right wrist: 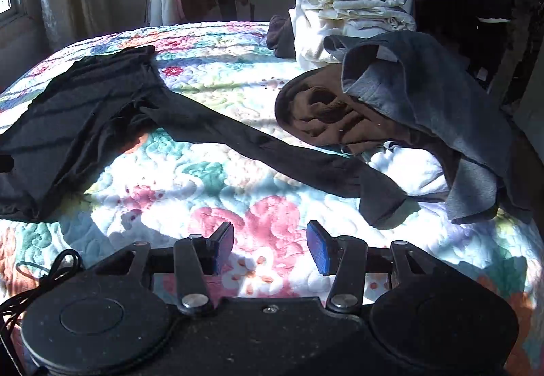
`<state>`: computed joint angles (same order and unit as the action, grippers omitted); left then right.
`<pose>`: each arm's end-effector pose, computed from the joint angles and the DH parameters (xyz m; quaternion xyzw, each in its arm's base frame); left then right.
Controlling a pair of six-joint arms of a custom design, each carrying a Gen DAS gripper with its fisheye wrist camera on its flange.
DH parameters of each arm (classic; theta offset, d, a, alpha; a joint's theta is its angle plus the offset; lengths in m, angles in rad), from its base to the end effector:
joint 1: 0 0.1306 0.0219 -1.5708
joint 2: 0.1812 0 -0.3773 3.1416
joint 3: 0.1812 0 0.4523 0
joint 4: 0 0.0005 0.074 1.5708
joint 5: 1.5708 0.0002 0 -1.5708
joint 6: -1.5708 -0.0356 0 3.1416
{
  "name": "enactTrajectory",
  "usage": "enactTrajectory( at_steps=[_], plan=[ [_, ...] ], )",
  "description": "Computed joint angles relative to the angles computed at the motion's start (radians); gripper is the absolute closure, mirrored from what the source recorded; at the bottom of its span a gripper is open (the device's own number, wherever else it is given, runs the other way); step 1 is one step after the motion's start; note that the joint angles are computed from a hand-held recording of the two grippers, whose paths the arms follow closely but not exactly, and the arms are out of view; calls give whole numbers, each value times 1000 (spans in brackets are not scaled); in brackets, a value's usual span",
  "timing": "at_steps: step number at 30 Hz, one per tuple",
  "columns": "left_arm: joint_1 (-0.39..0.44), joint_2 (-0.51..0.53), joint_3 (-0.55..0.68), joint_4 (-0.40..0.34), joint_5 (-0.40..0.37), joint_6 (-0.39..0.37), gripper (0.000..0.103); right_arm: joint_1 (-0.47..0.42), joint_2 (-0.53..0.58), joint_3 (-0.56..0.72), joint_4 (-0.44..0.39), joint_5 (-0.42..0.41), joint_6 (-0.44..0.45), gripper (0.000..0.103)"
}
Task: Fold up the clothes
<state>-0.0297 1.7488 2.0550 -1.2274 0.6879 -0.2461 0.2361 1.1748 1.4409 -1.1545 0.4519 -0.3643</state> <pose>0.6461 -0.0423 0.5392 0.2292 0.8689 -0.2853 0.3332 0.4360 0.0884 0.5358 0.1336 0.9117 -0.1052 0.3740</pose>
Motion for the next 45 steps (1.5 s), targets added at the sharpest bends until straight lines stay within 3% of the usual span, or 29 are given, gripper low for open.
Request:
enactTrajectory(
  at_steps=[4, 8, 10, 11, 12, 13, 15, 18, 20, 21, 23, 27, 28, 33, 37, 45],
  plan=[
    [-58, -1, -10, -5, -63, 25, 57, -94, -70, -114, 102, 3, 99, 50],
    [-110, -24, -43, 25, -137, 48, 55, -169, -46, -163, 231, -24, 165, 49],
    [-124, -34, -56, 33, -170, 65, 55, -200, -1, -156, 259, -37, 166, 48],
    [-128, -37, -57, 30, -185, 68, 55, -223, 12, -150, 266, -86, 146, 49],
    [-132, -39, -59, 28, -199, 70, 55, -246, 22, -144, 273, -144, 127, 58],
    [-135, -43, -61, 27, -218, 66, 55, -263, 19, -137, 277, -224, 113, 93],
    [-138, -53, -67, 30, -263, 48, 55, -286, -4, -121, 282, -387, 98, 91],
    [-137, -61, -70, 44, -302, 46, 54, -353, -76, -122, 374, -772, -43, 91],
    [-133, -50, -54, 38, -302, 60, 54, -395, -118, -131, 474, -916, -153, 91],
    [-132, -43, -46, 34, -299, 67, 54, -413, -129, -129, 498, -924, -186, 91],
    [-131, -33, -37, 33, -293, 81, 54, -434, -119, -86, 433, -831, -169, 91],
    [-136, -20, -32, 32, -292, 110, 54, -414, -33, 20, 189, -489, -13, 91],
    [-137, -19, -36, 33, -291, 117, 54, -417, -25, 20, 177, -477, -19, 91],
    [-140, -25, -60, 46, -293, 137, 54, -405, -12, -3, 193, -403, -22, 91],
    [-135, -26, -64, 45, -286, 149, 54, -381, -21, 2, 242, -346, 38, 91],
    [-128, -31, -62, 58, -269, 176, 52, -372, 12, 87, 382, -251, 288, 92]
  ],
)
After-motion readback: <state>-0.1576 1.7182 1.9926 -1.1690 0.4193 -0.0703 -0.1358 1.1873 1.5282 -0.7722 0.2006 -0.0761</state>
